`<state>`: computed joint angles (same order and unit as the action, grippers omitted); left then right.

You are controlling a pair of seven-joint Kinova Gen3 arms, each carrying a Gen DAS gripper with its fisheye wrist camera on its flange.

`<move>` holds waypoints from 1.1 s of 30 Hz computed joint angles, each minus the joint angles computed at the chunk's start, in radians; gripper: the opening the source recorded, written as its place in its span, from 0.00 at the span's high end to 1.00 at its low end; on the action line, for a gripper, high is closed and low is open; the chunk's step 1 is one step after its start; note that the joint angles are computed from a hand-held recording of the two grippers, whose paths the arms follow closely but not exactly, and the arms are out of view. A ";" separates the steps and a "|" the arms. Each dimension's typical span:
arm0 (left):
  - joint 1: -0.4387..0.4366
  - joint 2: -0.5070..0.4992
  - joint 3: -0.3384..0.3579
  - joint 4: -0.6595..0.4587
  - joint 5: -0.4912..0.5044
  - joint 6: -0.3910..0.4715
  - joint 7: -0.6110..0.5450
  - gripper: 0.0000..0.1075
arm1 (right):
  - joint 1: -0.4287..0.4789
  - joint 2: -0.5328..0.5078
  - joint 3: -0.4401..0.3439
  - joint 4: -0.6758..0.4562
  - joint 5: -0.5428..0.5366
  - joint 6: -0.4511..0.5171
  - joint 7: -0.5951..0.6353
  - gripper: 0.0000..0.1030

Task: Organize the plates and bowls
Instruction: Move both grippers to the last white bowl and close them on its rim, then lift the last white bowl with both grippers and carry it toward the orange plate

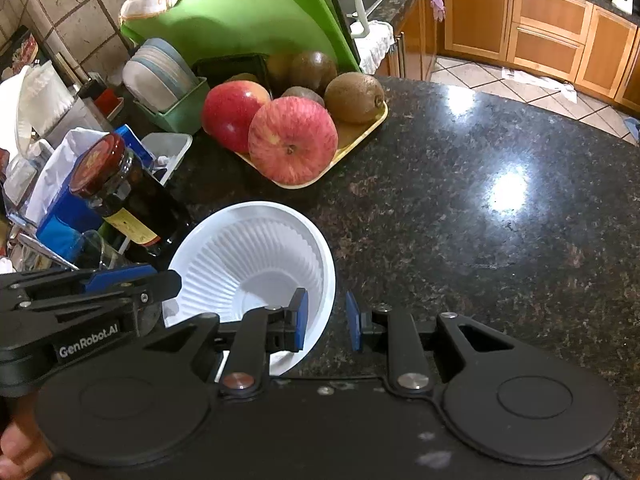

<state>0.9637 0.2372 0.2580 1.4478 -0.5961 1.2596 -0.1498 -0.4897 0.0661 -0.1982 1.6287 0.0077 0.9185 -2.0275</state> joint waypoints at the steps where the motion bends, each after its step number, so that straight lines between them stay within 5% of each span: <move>1: -0.003 0.002 0.000 0.000 0.003 -0.004 -0.003 0.74 | -0.002 0.003 -0.001 -0.001 0.005 0.000 -0.004 0.77; 33: 0.022 0.034 -0.024 -0.017 -0.010 -0.007 -0.020 0.74 | -0.054 0.020 -0.007 0.007 0.101 -0.011 -0.085 0.79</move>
<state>0.9861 0.2709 0.2338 1.4308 -0.6060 1.2526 -0.1696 -0.5432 0.0860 -0.2051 1.6356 0.1085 0.9080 -2.1128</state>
